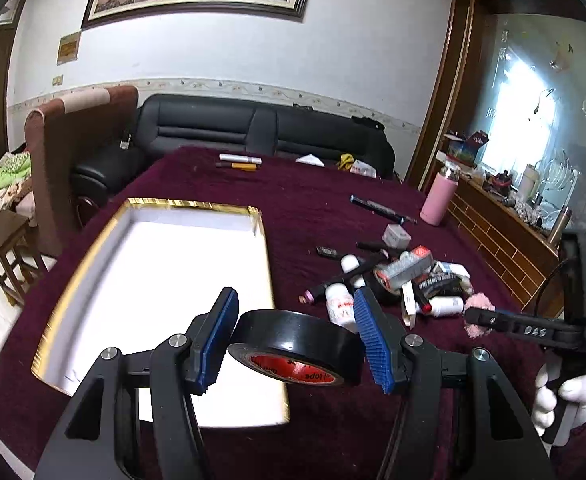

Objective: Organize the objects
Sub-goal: 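Grasp the pink plush toy with the right gripper, then carry the tape roll with the left gripper while the right gripper releases the plush in the tray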

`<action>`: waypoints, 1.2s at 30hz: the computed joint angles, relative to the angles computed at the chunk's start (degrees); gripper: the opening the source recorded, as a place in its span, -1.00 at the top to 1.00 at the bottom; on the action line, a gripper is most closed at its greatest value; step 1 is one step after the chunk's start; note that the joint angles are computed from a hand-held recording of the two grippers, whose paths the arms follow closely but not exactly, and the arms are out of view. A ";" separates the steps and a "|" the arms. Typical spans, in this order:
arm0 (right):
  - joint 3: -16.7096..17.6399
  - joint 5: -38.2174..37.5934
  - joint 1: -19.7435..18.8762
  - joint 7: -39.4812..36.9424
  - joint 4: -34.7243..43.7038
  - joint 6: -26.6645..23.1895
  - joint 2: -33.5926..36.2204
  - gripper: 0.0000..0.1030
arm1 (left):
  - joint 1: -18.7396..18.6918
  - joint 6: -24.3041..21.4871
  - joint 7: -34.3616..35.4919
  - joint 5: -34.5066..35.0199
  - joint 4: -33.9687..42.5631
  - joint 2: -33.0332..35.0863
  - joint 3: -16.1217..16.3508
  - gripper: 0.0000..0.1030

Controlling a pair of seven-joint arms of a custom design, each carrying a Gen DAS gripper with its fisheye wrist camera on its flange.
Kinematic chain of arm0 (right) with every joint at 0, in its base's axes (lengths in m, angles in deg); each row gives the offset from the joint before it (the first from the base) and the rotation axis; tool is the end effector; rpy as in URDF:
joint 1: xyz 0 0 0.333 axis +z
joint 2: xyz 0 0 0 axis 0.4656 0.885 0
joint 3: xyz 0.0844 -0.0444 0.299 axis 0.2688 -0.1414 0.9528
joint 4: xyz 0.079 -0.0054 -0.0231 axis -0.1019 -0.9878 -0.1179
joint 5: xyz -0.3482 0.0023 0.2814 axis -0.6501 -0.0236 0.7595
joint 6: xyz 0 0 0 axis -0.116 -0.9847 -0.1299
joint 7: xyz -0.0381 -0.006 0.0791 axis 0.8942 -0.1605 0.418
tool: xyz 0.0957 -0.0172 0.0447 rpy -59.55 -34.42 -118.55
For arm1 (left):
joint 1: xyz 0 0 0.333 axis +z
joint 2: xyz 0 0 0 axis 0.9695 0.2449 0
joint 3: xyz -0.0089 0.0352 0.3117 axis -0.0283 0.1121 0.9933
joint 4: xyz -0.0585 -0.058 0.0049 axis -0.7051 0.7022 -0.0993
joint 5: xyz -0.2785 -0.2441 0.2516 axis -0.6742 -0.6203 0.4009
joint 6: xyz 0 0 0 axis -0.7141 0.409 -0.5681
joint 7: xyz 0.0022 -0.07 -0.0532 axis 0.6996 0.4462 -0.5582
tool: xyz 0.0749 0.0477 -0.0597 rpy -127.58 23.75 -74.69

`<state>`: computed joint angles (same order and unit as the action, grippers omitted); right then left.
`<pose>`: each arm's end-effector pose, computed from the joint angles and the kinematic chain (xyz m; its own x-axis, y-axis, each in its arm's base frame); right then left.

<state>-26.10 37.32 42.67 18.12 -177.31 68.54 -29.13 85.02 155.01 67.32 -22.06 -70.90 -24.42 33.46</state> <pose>0.5825 0.1140 0.5479 0.3843 -0.8722 -0.3025 -0.7676 -0.1199 -0.6296 0.4709 -0.1777 0.5640 0.0828 -0.9752 0.2054 -0.5225 -0.2180 -0.8243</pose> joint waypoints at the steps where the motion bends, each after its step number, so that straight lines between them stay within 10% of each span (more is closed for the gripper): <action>1: -0.34 2.36 0.96 -1.94 2.23 -2.41 0.86 0.21 | -1.03 -0.02 1.23 -0.52 0.28 0.14 1.55 -0.04; 6: 2.20 10.02 1.67 -5.29 16.09 -13.26 10.67 0.21 | 2.66 -1.19 3.56 1.38 4.96 3.56 2.30 -0.04; 19: 11.77 -12.46 3.86 12.98 51.84 -18.00 41.26 0.21 | -6.41 -9.01 21.54 -20.71 25.91 31.15 19.84 -0.04; 36: 13.39 -24.56 5.49 16.61 60.33 -12.29 49.82 0.04 | -3.86 -10.03 35.42 -44.18 35.03 41.12 18.62 -0.05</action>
